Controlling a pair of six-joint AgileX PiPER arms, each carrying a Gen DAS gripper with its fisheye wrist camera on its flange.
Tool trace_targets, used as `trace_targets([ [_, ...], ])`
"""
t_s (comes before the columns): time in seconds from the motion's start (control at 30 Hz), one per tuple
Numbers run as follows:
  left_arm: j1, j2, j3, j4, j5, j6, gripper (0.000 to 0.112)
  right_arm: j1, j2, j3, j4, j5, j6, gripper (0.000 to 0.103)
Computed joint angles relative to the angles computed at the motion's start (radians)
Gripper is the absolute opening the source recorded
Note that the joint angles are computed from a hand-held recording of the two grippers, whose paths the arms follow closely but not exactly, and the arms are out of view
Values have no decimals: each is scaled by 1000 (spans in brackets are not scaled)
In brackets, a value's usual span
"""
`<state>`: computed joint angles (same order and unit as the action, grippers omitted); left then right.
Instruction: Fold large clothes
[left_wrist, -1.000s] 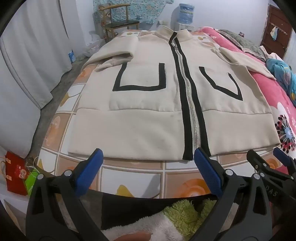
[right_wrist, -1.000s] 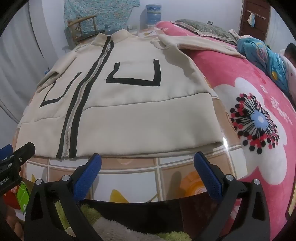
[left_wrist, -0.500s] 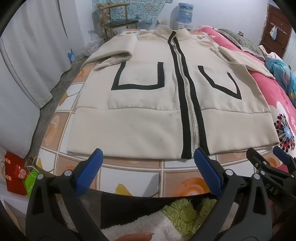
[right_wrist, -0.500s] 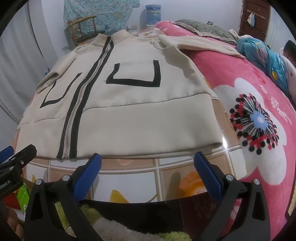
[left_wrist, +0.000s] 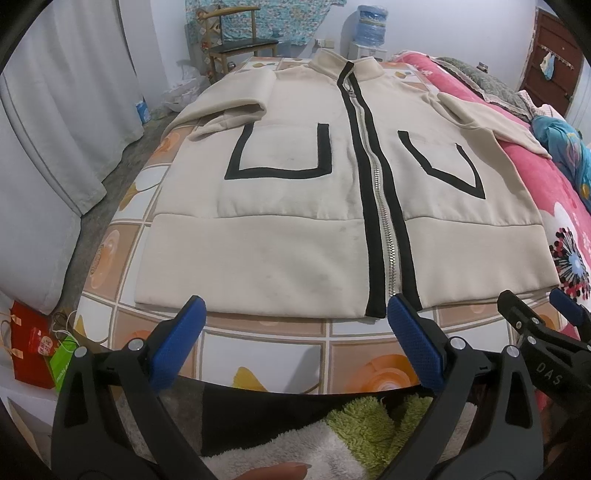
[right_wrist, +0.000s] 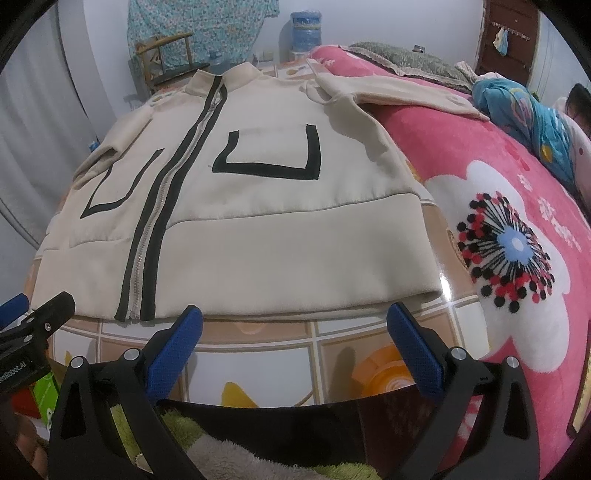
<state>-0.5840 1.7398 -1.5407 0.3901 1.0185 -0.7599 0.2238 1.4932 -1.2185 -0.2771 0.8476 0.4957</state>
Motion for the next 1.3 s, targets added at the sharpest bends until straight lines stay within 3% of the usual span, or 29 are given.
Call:
trace_targets([
  [1.3, 10, -15, 7, 15, 4, -5, 95, 14, -6, -35, -35, 10, 18, 97],
])
